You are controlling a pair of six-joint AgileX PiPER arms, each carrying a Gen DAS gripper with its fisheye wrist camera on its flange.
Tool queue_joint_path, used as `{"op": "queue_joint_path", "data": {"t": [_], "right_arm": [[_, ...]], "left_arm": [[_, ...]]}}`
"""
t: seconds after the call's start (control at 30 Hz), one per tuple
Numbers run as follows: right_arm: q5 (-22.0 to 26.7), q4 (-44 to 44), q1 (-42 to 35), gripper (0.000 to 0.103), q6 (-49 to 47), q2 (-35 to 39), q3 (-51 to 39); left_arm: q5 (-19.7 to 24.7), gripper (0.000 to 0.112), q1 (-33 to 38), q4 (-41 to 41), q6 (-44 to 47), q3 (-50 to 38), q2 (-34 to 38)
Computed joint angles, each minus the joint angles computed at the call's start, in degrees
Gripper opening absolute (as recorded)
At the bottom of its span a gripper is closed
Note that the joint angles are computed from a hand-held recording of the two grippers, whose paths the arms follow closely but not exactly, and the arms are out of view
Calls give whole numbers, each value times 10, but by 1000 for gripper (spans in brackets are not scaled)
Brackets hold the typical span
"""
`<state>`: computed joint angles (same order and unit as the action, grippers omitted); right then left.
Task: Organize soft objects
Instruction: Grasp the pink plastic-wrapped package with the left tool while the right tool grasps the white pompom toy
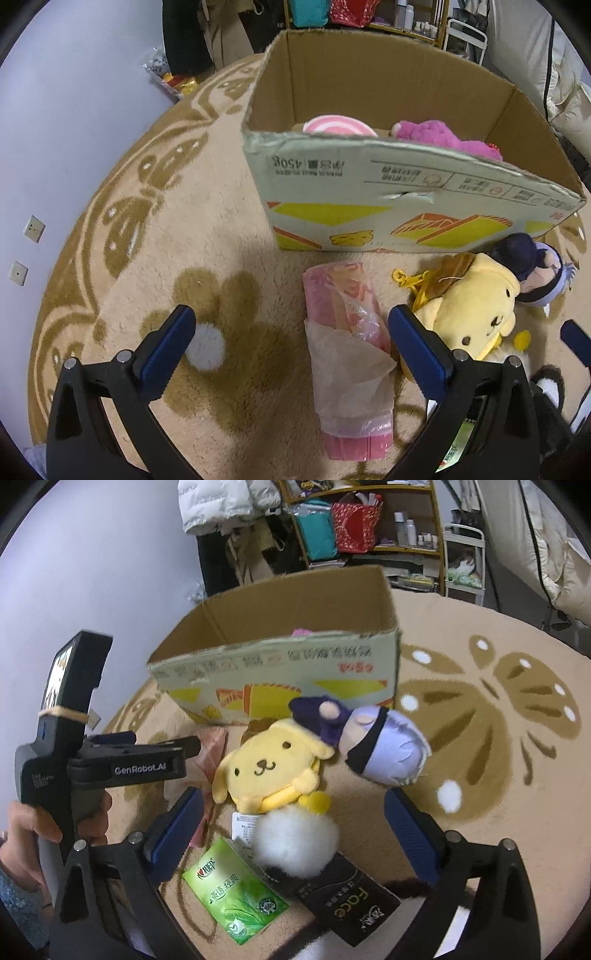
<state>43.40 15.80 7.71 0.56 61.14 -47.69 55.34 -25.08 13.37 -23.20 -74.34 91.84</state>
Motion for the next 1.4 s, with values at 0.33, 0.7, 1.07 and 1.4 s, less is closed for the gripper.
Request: {"op": "queue_joint_path", "data": {"t": [0.33,0.7,1.07,1.4], "right_arm": [[-12,-5,5,88,-4,46,7],[-3,3,27,64,-16,79,15],[-11,-23,69,38,10,96,22],[-8,-6,17,36,-13,73,22]], "left_arm": [[-10,103,21,-39,14,-14,32],[-17,100,16,-30,24,-9,53],[-24,80,19,-72,55,-6,71],[-9,44,22,-55,27,-15,71]]}}
